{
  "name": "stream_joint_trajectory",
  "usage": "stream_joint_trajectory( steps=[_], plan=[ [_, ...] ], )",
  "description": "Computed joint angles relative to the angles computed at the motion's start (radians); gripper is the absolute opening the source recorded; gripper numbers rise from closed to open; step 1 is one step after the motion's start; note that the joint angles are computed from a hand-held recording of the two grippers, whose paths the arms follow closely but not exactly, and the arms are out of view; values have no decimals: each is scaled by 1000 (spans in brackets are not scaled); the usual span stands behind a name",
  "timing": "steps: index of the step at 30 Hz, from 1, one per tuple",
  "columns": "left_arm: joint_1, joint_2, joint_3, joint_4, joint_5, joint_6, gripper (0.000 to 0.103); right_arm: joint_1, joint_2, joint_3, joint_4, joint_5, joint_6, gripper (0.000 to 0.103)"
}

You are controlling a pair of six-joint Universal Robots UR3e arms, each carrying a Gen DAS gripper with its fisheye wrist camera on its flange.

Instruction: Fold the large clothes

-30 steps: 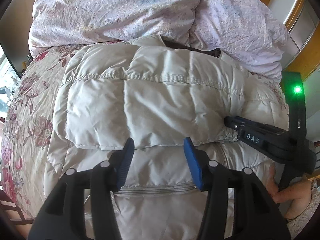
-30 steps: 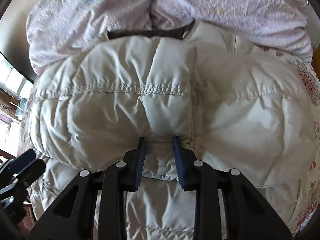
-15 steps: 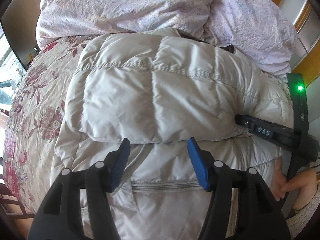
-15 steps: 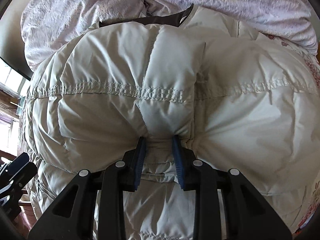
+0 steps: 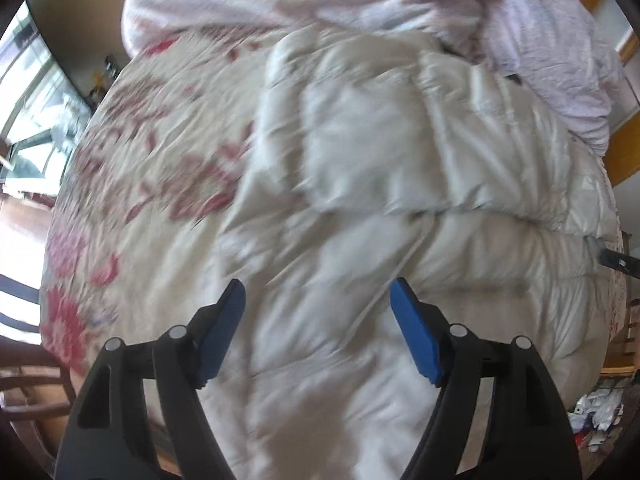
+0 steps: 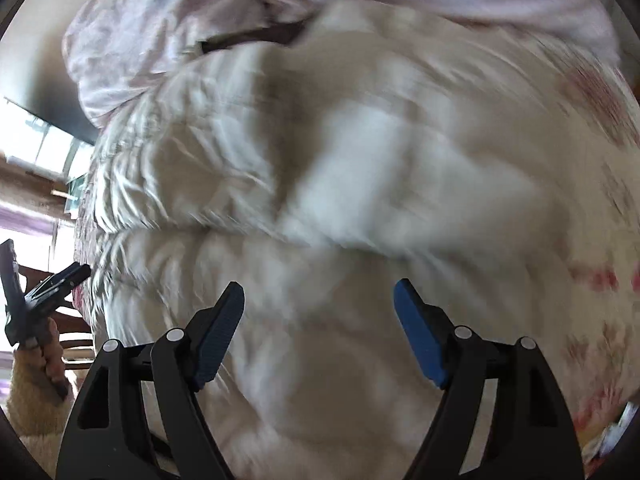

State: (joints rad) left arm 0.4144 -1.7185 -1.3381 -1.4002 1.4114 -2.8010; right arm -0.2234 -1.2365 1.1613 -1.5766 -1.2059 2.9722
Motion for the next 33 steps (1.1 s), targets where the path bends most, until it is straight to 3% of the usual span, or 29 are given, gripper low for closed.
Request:
stream_joint_trajectory(
  steps=[7,13,17,21,33],
  plan=[
    [147,11,50,-174,26,100,78,-288,-229,194,187,-68,-138,84],
    [210,-2,63,-249,74,151,79,-493,-271,290,335,-92,-236,85],
    [227,-11,58,-291,88,179,79,-549,-265,341,348,-105,-270,85],
    [239,19,5,-307,74,200,79,-611,-243,365,411,-47,-328,85],
    [315,127,-186,-294,68,253,80,-606,-206,433,493,-10,-421,86]
  ],
)
